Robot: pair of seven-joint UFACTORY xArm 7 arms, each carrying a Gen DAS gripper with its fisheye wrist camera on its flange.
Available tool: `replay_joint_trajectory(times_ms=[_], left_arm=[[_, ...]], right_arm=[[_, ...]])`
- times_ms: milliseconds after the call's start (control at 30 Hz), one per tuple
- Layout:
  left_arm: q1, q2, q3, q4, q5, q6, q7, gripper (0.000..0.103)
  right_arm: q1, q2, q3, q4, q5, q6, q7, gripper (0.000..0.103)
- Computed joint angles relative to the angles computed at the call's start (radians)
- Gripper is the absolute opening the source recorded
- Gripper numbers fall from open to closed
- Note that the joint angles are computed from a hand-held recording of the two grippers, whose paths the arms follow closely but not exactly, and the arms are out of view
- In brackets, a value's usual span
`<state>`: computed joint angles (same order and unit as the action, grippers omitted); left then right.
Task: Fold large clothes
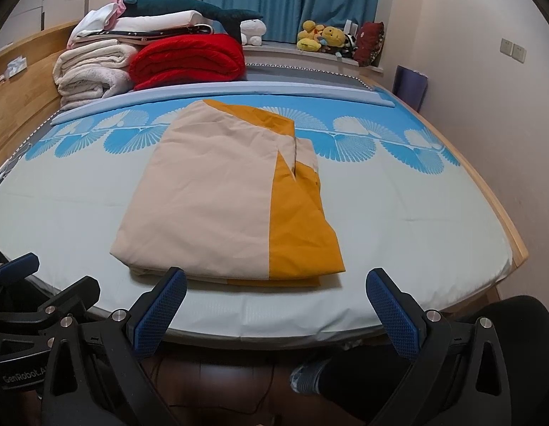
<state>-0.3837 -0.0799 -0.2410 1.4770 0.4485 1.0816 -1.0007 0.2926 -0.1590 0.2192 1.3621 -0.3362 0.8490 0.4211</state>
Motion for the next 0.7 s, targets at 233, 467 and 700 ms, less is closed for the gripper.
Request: replay_joint_trajectory(times_ms=[233, 467, 700], left_arm=[[0.000, -0.001, 0.000, -0.001, 0.000, 0.000, -0.001, 0.102], [-0.002, 0.003, -0.001, 0.004, 0.004, 0.001, -0.002, 0.102], [-0.005, 0.009, -0.001, 0.012, 0.007, 0.003, -0.005, 0.102]], right_arm=[[0.000, 0.002, -0.001, 0.004, -0.002, 0.002, 0.001, 0.101], [0.000, 0.002, -0.002, 0.002, -0.002, -0.001, -0.001, 0.101], [0.000, 0.002, -0.002, 0.001, -0.002, -0.003, -0.001, 0.101]])
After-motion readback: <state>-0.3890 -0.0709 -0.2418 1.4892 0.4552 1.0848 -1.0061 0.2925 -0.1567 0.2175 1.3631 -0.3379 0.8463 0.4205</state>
